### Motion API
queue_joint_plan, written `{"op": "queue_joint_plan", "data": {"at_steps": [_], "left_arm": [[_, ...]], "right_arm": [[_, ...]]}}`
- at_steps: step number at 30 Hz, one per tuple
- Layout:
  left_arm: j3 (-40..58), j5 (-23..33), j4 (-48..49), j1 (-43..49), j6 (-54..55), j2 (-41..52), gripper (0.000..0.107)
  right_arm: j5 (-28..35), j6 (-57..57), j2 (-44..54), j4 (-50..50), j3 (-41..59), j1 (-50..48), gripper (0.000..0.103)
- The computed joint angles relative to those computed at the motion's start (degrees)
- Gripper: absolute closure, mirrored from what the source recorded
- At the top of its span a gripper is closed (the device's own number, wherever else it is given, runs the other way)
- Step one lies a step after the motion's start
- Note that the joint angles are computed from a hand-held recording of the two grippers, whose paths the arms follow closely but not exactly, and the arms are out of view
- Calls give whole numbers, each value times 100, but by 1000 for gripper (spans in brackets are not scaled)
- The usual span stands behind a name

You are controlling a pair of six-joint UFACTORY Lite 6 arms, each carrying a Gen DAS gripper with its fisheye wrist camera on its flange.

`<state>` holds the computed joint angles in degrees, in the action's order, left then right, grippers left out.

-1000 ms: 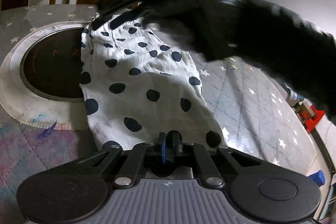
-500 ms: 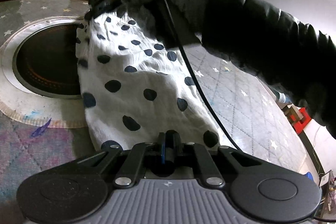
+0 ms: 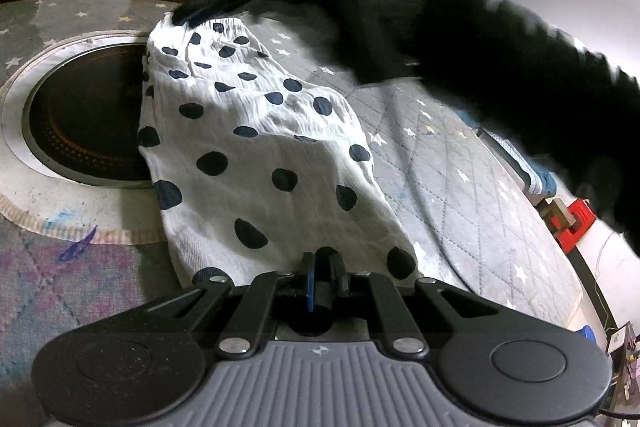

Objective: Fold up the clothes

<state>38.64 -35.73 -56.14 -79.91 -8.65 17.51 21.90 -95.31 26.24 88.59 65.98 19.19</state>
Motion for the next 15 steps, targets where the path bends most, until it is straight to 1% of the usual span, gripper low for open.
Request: {"op": "queue_joint_plan", "data": {"at_steps": [3,6,9,11,15], "left_arm": [[-31,22,17,16,-14,-39,98],[-73,28,6,12,-4,-80,98],[16,74,-50,39,124,-24,97],[65,91,-141,26,248,1,96],[117,115,-304,-15,450,13,94]], "right_arm": [[65,291,-318,-756,-403,-480,86],[35,-94,-314,-759,-748,-841,86],[174,-1159,-38,132,-828,-1062,88],[186,-1723,110,756,-720,-1035,88],[47,-1723,628,1054,-37,-919,88]]}}
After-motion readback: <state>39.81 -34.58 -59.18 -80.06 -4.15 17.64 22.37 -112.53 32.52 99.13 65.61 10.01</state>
